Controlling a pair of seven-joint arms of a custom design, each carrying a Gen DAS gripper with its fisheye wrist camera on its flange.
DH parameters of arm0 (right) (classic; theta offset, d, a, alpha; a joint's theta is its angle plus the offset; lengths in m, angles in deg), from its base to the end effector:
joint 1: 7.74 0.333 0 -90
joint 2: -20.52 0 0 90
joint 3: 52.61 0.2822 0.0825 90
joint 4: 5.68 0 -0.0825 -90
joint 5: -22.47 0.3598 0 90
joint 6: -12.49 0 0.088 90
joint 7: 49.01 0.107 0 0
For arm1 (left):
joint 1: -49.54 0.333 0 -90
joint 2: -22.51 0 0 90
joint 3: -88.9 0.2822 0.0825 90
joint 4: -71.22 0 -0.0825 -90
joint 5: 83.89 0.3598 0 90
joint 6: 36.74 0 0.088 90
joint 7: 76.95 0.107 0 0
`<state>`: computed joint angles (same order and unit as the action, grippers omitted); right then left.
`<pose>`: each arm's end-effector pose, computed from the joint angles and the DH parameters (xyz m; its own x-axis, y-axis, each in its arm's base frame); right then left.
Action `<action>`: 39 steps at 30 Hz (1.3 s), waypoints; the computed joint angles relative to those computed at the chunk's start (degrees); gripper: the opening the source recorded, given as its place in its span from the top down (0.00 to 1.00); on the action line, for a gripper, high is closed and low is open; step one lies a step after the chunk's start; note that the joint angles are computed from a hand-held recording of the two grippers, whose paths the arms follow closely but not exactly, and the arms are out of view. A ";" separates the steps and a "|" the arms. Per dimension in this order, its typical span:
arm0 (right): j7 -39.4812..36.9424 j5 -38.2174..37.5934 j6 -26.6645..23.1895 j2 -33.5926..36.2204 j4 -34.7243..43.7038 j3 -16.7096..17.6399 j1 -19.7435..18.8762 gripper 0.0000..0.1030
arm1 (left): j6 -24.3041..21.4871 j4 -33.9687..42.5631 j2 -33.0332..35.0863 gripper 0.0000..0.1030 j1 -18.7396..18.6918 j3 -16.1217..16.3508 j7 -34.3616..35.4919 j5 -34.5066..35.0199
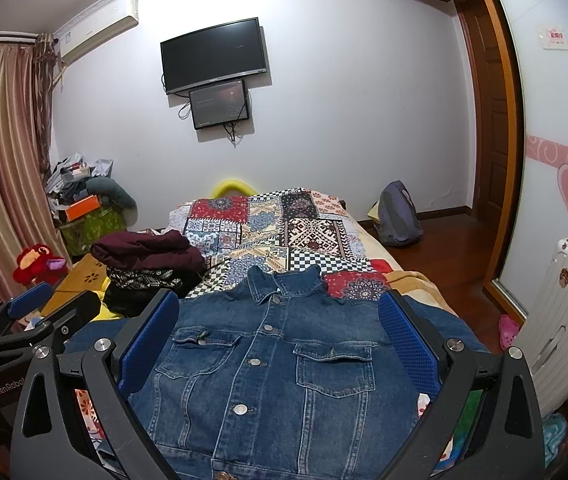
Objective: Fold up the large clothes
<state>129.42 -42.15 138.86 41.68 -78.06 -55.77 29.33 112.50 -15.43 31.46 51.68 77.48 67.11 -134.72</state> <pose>0.5738 0.3583 0.6046 -0.3677 -0.9145 -0.1687 -0.2863 0.2839 -0.9151 0.6243 -0.0743 0.6470 -0.5498 -0.8312 0.0827 -0.3687 0.1527 -0.9169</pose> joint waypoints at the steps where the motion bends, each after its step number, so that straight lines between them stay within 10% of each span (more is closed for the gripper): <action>1: 0.05 -0.09 -0.04 0.08 0.05 0.00 0.08 0.04 | 0.03 0.05 0.06 0.03 0.00 0.01 -0.05 0.04; 39: -5.01 6.94 2.02 4.71 5.61 -1.66 -1.49 0.04 | 2.89 10.19 9.43 0.03 -0.09 -0.58 -9.80 11.55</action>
